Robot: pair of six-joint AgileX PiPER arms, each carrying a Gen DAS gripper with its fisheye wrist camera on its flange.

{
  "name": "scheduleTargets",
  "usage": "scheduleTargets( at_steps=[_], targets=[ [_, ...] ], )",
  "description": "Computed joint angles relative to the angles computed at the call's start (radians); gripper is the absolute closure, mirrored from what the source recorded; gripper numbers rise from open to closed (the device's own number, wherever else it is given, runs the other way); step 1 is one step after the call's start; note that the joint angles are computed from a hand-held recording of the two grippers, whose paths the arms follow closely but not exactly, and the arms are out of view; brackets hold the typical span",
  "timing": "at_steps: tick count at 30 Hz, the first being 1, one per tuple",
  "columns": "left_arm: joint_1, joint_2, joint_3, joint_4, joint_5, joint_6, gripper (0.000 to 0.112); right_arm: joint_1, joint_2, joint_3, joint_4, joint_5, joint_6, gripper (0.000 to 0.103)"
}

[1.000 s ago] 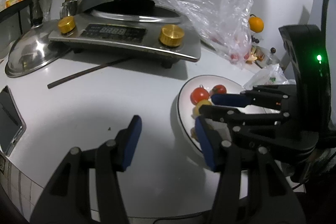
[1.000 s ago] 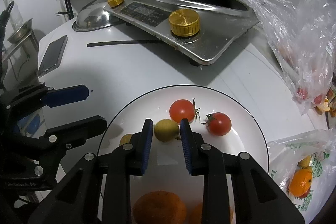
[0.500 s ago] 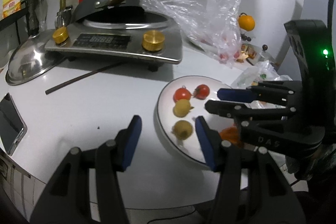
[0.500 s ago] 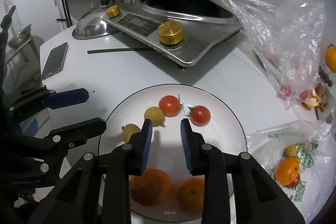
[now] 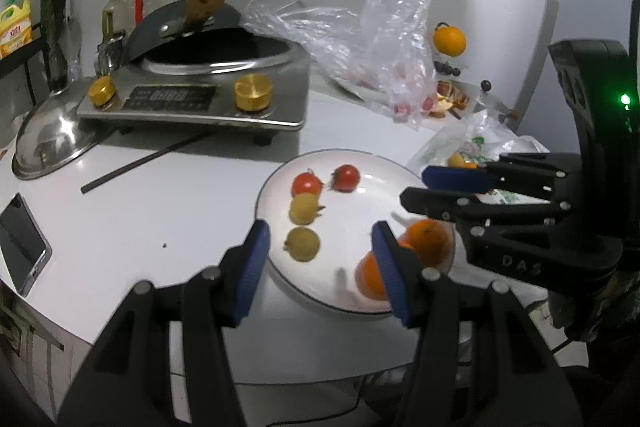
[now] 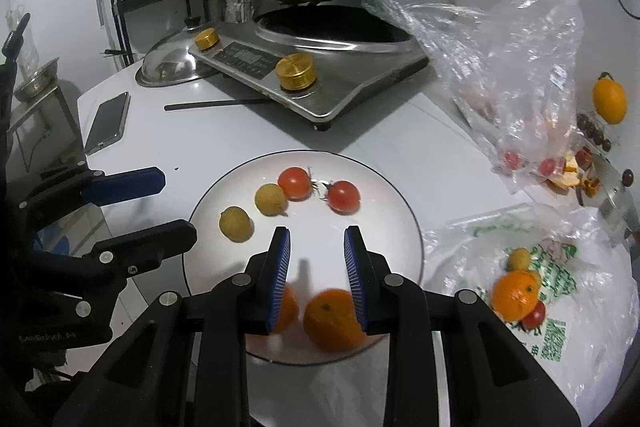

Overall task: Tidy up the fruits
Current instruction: 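Move both open grippers from the plate back to the fruit pile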

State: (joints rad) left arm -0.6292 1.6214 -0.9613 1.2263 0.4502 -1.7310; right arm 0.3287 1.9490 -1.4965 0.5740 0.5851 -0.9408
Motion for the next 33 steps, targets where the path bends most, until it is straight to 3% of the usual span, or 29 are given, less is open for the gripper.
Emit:
scheduleTargets(
  at_steps=[16,33],
  targets=[
    [-0.108,0.096,-0.165,-0.121,0.081,0.144,0.058,-0.15,-0.078,0.1,0.152,0.008,-0.165,0.073],
    [-0.163,0.25,-0.404,-0.292,0.149,0.37,0.058,-0.333,-0.053,0.087,0.258,0.066,-0.278,0.073]
  ],
)
